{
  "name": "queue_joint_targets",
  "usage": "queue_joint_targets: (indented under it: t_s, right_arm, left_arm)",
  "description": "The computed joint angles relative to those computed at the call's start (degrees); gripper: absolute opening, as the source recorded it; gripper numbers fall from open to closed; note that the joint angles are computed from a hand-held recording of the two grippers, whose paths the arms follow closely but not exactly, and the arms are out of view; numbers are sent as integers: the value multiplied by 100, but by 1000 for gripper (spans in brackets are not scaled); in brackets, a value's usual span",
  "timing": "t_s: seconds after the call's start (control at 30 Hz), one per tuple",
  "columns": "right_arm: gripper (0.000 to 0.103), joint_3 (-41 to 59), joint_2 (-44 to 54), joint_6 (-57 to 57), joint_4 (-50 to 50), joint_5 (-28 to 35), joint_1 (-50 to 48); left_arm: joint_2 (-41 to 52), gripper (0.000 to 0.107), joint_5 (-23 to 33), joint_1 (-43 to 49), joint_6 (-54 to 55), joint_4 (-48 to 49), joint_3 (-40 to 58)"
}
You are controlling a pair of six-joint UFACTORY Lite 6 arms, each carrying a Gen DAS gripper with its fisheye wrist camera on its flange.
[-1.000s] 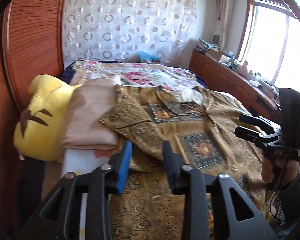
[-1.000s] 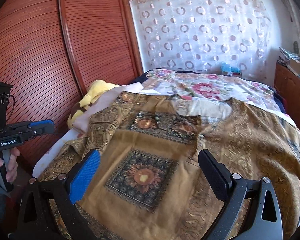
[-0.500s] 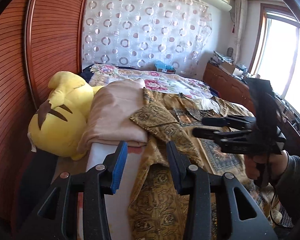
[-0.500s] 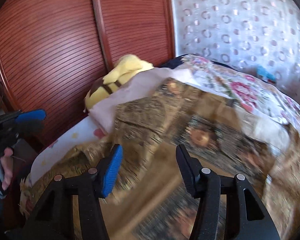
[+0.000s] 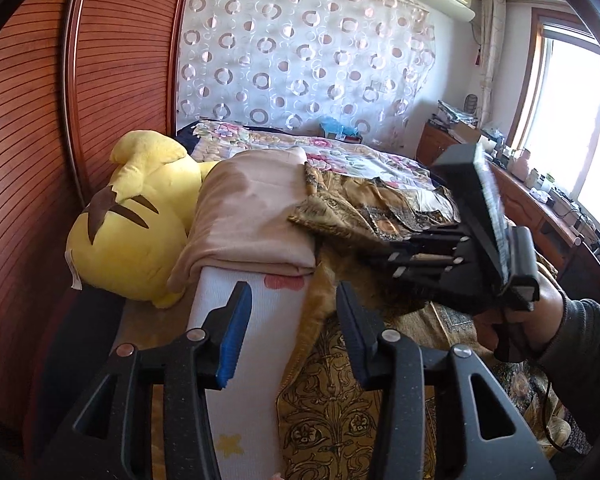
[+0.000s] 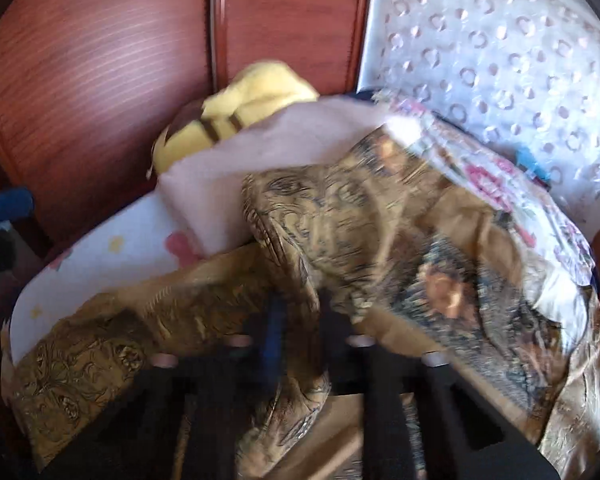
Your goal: Fold small clothes
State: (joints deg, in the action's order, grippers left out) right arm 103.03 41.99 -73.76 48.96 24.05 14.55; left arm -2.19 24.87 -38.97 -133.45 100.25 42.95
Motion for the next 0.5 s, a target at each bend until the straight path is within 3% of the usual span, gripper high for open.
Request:
queue_joint_targets:
  t_s: [0.13, 0.33, 0.5]
  right_arm:
    - [6, -239, -157, -1144, 1424, -30, -398]
    - [6, 75, 65, -800, 1705, 849, -1056]
    - [7, 120, 137, -939, 2068, 661, -1261]
  left_arm:
    - [95, 45, 0, -11, -143, 119, 57]
    - [366, 45, 34, -59, 46, -17, 383]
    - [718, 45, -11, -100, 323, -198, 804]
